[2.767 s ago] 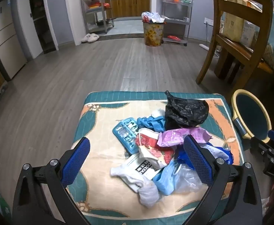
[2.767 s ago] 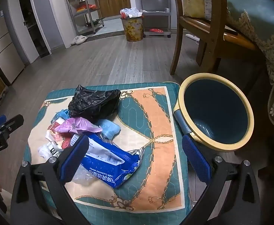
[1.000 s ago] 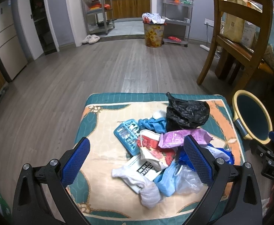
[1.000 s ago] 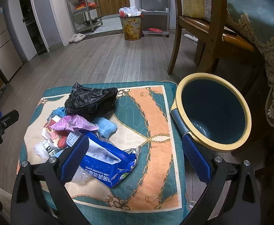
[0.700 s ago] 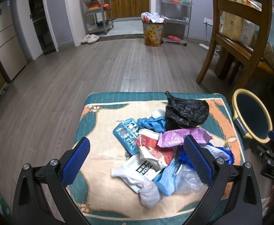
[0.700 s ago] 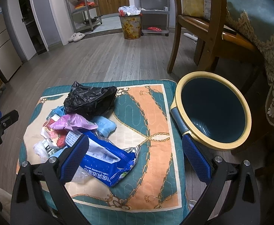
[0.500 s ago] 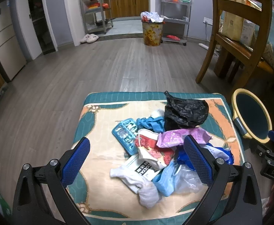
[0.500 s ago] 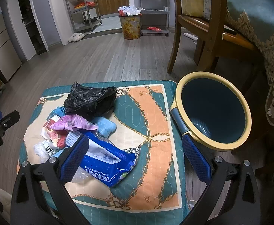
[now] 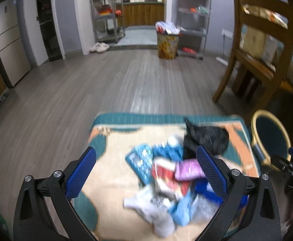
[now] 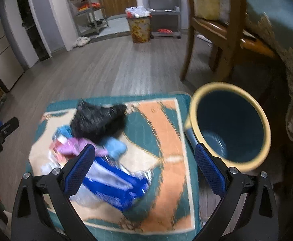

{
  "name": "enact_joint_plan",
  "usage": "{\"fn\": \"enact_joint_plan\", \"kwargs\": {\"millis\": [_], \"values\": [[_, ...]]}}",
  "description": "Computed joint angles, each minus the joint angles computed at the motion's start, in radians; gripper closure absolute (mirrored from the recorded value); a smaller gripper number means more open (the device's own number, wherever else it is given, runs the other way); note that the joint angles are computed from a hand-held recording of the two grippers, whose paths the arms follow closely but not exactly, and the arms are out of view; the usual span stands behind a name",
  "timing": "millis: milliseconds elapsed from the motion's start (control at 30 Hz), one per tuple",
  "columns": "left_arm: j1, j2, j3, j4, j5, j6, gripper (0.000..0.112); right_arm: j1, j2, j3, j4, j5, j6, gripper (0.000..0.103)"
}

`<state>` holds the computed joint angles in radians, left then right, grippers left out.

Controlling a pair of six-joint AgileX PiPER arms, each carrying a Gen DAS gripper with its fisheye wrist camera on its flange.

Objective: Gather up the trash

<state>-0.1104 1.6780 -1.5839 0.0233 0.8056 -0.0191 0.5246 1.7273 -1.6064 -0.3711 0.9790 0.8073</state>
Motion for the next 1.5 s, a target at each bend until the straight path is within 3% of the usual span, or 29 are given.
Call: {"fn": "enact_joint_plan", "kwargs": {"millis": [167,333,500,567,600,633,733,833,1000,1333,1500], "values": [[0.04,0.093,-0.112,0.013,-0.041,0.031,0.013,-0.064,0.127,-0.125,0.101,-0.084,-0.111,0.006],[0.062,0.178,-0.163,0.037,-0.051,0.061,0.013,-0.134,0.259,-0.213,0.347,-0.121,-0.215,0.006],[0.085,0.27,-0.244,-0.03,0.044,0.126,0.016,-0.146,0.367,-0.323,0.443,-0.101,-0.29,0.031],[0.081,0.279,-0.246,-0.036,0.056,0.139,0.016,-0.152,0.412,-0.375,0.478,-0.061,-0.308,0.058],[0.076,0.277,-0.241,-0.037,0.057,0.144,0.016,-0.154,0.425,-0.379,0.491,-0.052,-0.303,0.064],[0.07,0.278,-0.24,-0.042,0.061,0.154,0.016,-0.158,0.429,-0.371,0.509,-0.055,-0.307,0.08],[0.061,0.272,-0.229,-0.056,0.059,0.179,0.018,-0.166,0.406,-0.316,0.541,-0.099,-0.317,0.098],[0.061,0.277,-0.242,-0.101,0.081,0.207,0.032,-0.18,0.349,-0.239,0.555,-0.167,-0.313,0.101],[0.05,0.275,-0.228,-0.154,0.107,0.254,0.042,-0.199,0.223,-0.146,0.494,-0.236,-0.264,0.102],[-0.038,0.229,-0.134,-0.399,0.12,0.495,0.047,-0.274,0.033,-0.121,0.479,-0.099,-0.362,0.102],[-0.092,0.221,-0.098,-0.416,0.111,0.563,0.046,-0.334,-0.09,-0.013,0.504,-0.068,-0.433,0.102]]}}
